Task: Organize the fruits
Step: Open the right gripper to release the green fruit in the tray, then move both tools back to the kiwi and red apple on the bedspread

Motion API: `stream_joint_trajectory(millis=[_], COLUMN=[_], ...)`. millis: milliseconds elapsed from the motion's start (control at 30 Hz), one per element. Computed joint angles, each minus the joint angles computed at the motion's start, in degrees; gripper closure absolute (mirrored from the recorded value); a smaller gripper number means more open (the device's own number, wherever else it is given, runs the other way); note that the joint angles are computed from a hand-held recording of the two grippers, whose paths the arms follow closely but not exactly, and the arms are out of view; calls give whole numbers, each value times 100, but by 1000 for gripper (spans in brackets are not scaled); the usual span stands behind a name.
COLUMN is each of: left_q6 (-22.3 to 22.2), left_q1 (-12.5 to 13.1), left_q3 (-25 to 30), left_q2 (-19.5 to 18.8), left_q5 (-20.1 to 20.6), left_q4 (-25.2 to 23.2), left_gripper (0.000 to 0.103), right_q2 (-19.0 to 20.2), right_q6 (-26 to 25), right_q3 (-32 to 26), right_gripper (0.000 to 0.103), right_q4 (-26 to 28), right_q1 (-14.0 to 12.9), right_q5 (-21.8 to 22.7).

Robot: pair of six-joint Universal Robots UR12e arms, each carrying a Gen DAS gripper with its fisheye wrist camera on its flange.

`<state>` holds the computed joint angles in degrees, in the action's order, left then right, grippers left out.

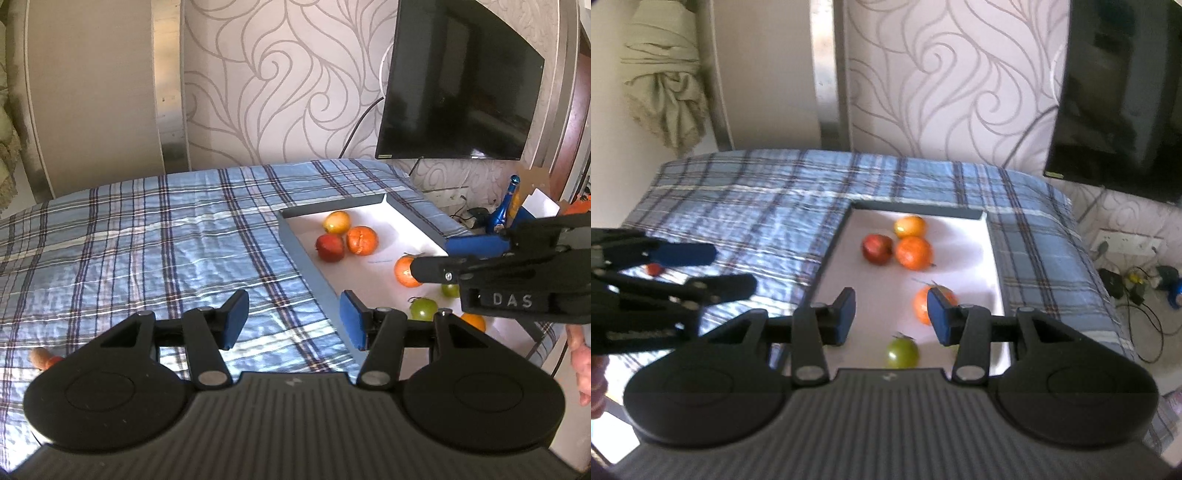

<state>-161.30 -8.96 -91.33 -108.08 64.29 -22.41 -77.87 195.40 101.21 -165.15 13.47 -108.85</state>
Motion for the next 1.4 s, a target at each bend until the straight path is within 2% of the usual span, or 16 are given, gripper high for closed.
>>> stream_joint_trajectory(millis=[333, 733, 1067, 1400], left_q6=[56, -50, -221, -160], left_q1=[227, 572, 883, 1167], left_q3=[49, -90, -171, -72], left_q2=[-21, 38, 90, 60], left_q5=[87, 421, 716, 816], left_q4=[-92, 22, -20, -129], left_gripper=[42, 42, 42, 42], right_q2=[265, 568, 892, 1355], right_q6=[-54, -186, -405, -733], right_q3=[-376, -768, -1181, -1794], right_gripper=[58, 58, 58, 58], right_q4=[39, 100, 313, 630], right_q1=[148, 292, 439, 599], right_q5=[235, 574, 962, 1524])
